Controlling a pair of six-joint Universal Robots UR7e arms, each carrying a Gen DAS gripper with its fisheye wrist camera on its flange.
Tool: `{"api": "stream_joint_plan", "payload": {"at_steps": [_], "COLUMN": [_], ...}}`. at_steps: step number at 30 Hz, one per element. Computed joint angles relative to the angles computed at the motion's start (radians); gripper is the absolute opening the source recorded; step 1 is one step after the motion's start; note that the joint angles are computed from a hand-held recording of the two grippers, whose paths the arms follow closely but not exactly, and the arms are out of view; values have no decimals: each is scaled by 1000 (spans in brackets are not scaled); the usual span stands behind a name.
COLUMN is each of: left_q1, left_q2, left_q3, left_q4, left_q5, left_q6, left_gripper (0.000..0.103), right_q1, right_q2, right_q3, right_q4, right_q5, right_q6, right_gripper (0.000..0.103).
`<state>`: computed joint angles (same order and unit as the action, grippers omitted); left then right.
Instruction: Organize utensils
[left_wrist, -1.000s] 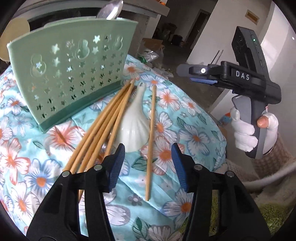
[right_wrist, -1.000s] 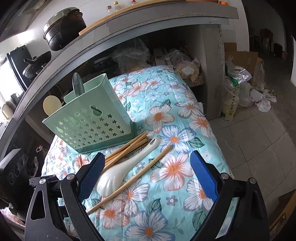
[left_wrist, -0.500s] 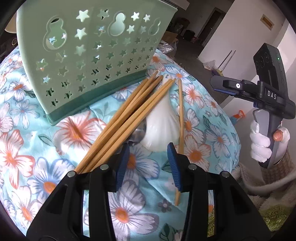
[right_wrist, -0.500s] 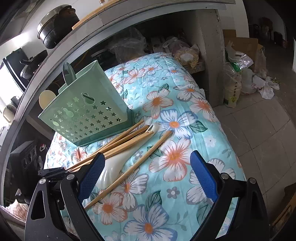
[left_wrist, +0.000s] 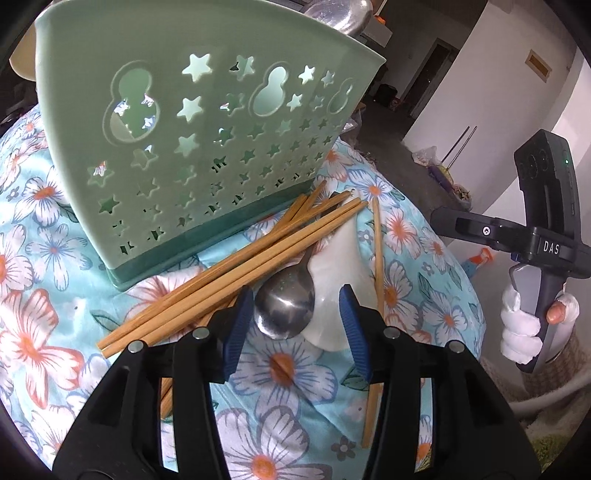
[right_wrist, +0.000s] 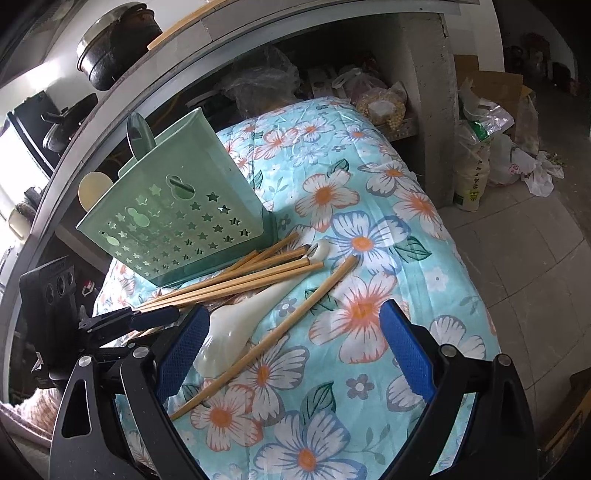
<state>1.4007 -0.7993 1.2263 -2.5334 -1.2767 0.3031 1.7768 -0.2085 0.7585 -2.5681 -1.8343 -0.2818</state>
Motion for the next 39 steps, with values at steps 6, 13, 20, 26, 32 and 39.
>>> {"api": "stream_joint_plan", "payload": {"at_steps": [6, 13, 20, 26, 32, 39], "left_q1": [-8, -14, -36, -55, -69, -88], "left_q2": [-25, -51, -63, -44, -5, 33], "left_q3": [49, 97, 146, 167, 180, 208], "left_q4": [-30, -53, -92, -152, -264, -422], "left_q5": [-8, 20, 116, 224, 291, 335], "left_q6": [49, 93, 210, 332, 473, 618], "left_gripper": [53, 53, 45, 30, 29, 30], "right_q1": [3, 10, 14, 15, 12, 11], "right_q2": [5, -3, -11, -12, -11, -7], "right_q3": [-6, 22, 46, 49, 45, 38], "right_q4": [13, -1, -12, -12, -11, -3], "right_q5": [8, 13, 9, 12, 14, 17], "right_q6": [-9, -39, -53, -54, -47, -41], "right_gripper": [91, 91, 91, 91, 91, 91]}}
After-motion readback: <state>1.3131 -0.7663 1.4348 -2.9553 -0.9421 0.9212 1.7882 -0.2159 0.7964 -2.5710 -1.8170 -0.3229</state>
